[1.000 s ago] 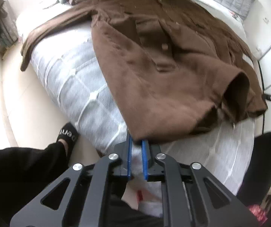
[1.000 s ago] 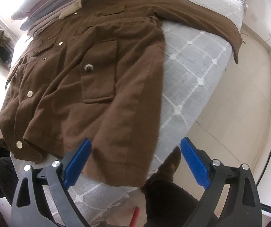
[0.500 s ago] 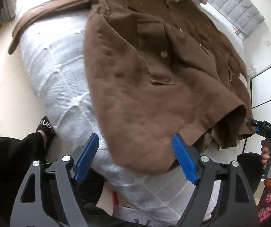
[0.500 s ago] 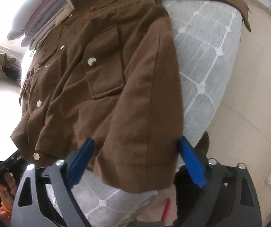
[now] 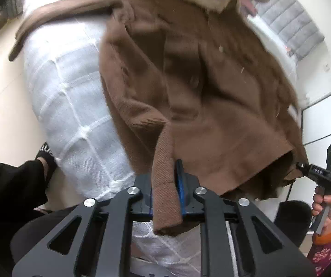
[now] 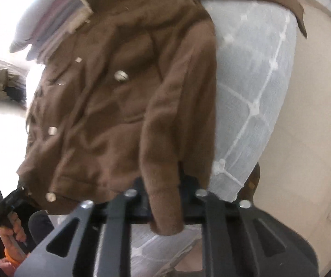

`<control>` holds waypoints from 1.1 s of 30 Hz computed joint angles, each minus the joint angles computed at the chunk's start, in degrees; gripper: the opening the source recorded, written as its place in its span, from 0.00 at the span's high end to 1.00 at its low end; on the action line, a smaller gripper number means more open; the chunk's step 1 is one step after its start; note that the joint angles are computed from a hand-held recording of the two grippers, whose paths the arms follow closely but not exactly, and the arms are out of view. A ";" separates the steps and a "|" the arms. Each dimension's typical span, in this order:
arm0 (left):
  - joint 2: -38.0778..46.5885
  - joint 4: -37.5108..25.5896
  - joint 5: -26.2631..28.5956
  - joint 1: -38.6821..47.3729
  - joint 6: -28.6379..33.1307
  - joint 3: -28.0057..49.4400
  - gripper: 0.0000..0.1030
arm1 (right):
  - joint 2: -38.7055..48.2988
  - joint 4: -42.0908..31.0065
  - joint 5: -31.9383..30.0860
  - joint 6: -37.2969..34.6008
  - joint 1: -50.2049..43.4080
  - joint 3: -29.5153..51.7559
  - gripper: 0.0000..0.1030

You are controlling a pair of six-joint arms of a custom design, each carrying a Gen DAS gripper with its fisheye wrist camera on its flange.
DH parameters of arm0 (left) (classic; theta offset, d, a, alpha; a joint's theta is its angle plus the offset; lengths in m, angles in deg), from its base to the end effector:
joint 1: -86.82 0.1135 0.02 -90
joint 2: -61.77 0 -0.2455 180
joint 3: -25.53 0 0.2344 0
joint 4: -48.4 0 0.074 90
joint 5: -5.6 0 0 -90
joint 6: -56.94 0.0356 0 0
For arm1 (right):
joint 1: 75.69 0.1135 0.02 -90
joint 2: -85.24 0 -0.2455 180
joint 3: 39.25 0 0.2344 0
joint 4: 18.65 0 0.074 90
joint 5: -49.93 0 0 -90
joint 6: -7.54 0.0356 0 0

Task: Fold large clothes

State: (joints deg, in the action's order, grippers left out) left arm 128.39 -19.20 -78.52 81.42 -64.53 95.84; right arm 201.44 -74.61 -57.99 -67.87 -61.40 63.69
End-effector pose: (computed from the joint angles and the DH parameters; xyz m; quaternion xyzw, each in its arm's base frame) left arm 0.2034 -0.0229 0.2557 -0.2082 0.9505 -0.1187 0.1981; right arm 0.3799 0.1081 0.1792 -0.0255 0.9717 0.1928 0.1343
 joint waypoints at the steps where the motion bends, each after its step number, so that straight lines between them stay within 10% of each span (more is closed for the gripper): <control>1: -2.09 -1.48 -0.41 0.64 0.81 0.86 0.88 | -1.25 -0.70 0.06 -0.50 -0.19 0.33 0.88; 12: -13.61 -17.72 11.46 20.78 16.17 7.30 0.90 | -11.47 -9.65 1.46 -7.25 -8.34 3.86 0.89; 21: -8.82 -10.75 -4.05 8.68 14.59 -9.36 0.88 | 1.88 -8.57 16.61 -9.61 -3.51 0.72 0.86; 29: -5.19 -19.75 -24.20 -4.59 11.13 7.98 0.35 | -1.97 -10.77 28.12 -11.17 0.50 7.87 0.33; 33: 0.95 -6.78 -24.10 -4.70 12.76 11.95 0.18 | 5.09 -9.24 25.03 -10.57 4.07 20.01 0.25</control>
